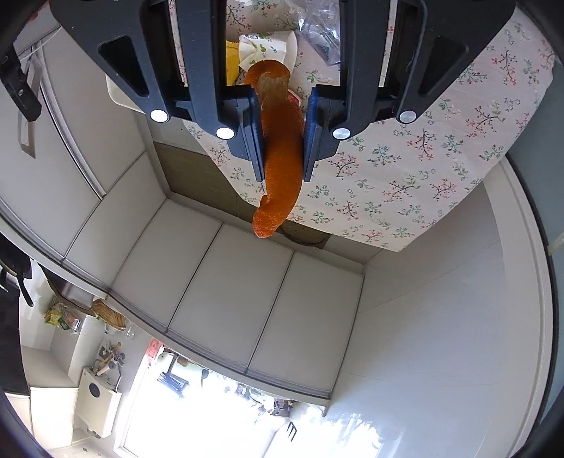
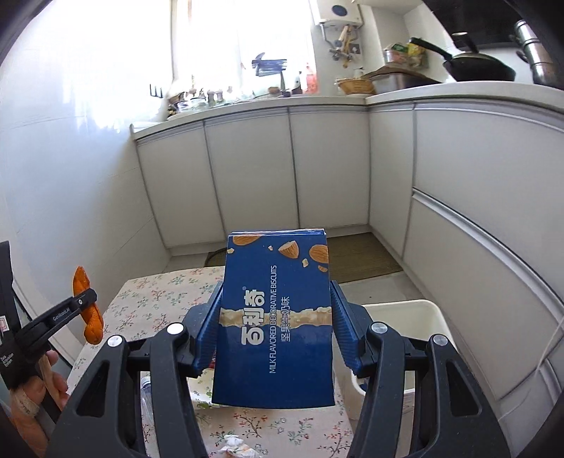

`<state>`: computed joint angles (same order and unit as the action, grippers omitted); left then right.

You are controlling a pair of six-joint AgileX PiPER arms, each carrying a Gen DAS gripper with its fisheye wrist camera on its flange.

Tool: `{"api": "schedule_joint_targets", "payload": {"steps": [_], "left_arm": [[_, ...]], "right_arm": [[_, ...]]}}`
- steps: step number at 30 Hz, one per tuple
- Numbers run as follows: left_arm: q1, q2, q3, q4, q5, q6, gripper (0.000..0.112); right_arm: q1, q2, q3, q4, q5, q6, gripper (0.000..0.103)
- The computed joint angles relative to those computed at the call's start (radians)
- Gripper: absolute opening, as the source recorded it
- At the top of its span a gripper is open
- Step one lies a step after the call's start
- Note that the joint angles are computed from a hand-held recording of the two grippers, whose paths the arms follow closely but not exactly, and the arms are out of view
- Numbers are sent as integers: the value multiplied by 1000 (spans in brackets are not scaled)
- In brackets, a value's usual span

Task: Collect trash
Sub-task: 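Carry the biscuit box and orange peel to the white bin and release both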

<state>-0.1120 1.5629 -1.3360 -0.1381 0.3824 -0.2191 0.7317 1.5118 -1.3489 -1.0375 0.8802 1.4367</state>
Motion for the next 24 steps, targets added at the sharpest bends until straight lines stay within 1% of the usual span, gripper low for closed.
{"api": "schedule_joint_targets", "payload": {"steps": [3, 6, 9, 10, 13, 15, 19, 21, 24], "left_arm": [[-48, -24, 22, 52, -28, -39, 19], [-130, -48, 59, 209, -63, -156, 19], [-202, -57, 84, 388, -88, -287, 19], [-216, -59, 87, 404, -92, -297, 19], [-235, -59, 83, 328, -89, -229, 19], [-242, -57, 77, 322, -88, -229, 19], [-262, -34, 53, 393, -81, -299, 19], [-270, -24, 46, 399, -70, -304, 19], [-295, 4, 22, 447, -52, -344, 19]], "right_arm": [[19, -34, -3, -18, 79, 7, 56], [28, -55, 1, -36, 147, 7, 56], [-5, -57, -4, -23, 168, -29, 56], [-24, -60, 0, -18, 165, -46, 56], [-107, -66, 25, 4, 116, -99, 56], [-186, -56, 34, 34, 66, -130, 56], [-347, -17, 36, 128, -26, -202, 56], [-408, 7, 29, 164, -55, -233, 56], [-490, 42, 23, 214, -103, -285, 56]]}}
